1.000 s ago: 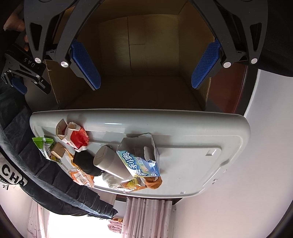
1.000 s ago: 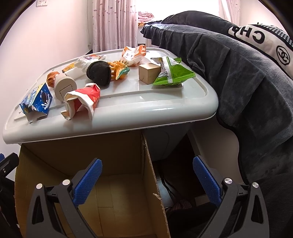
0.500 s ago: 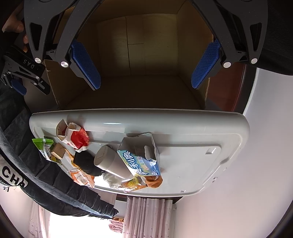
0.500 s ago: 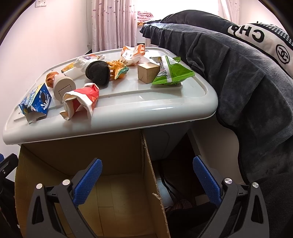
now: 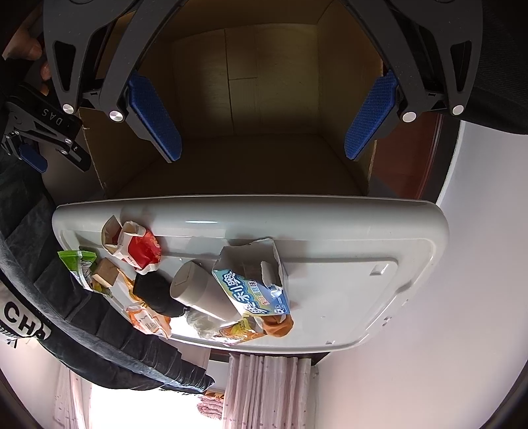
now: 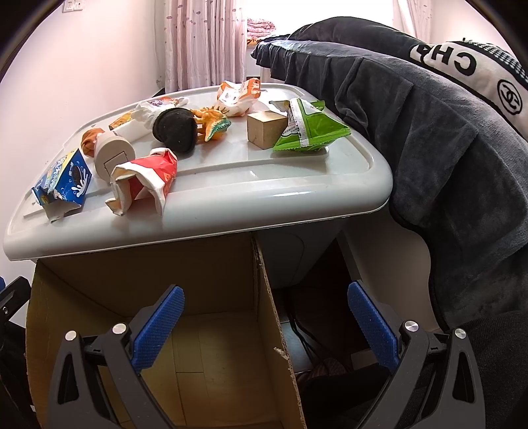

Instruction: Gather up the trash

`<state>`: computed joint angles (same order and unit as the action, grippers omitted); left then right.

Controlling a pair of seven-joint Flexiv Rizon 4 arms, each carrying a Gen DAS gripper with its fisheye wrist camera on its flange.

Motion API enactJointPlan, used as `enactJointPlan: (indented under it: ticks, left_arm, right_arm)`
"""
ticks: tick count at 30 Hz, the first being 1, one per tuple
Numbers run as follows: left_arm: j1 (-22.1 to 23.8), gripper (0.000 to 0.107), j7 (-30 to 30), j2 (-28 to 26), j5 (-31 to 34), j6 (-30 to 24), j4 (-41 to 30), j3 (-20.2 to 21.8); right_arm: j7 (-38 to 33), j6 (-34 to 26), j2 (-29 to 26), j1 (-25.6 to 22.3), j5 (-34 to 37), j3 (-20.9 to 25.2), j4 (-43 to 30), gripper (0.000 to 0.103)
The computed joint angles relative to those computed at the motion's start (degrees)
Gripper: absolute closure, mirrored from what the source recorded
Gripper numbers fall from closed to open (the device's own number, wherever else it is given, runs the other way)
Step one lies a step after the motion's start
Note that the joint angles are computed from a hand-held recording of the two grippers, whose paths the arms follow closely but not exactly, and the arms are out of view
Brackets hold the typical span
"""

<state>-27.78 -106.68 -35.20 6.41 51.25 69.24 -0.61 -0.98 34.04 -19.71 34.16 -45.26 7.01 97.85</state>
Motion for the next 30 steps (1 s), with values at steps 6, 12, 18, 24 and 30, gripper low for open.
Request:
enactJointPlan:
  ticks: [6, 12, 18, 24, 30]
  left_arm:
    - [0.0, 0.010, -0.2, 0.0, 0.0, 0.0, 0.0, 0.0]
    - [0.2, 0.010, -0.1, 0.0, -0.2, -0.1, 0.0, -0.1]
    - [0.0, 0.010, -0.4, 0.1, 0.3, 0.0, 0.0, 0.2]
    - [0.1, 0.010, -0.7, -0.2, 0.3, -0.8, -0.7, 0.2]
    - [0.0, 0.010, -1.7, -0.4, 0.2, -1.2, -1.1, 0.4]
  right_arm:
    - [0.1, 0.1, 0.0, -0.1, 0.1, 0.0, 0.0, 0.005]
    - [0.0, 0.1, -0.1, -0.1, 0.3, 0.0, 0.0, 0.005]
    - [-4.0, 0.9, -0.2, -1.4, 3.7, 0.4, -1.4, 0.005]
    - [-17.0, 0.6, 0.4, -5.1, 8.5, -0.3, -5.8, 0.005]
    - [-28.0, -0.3, -1.9, -9.6, 14.7, -1.7, -12.9, 0.005]
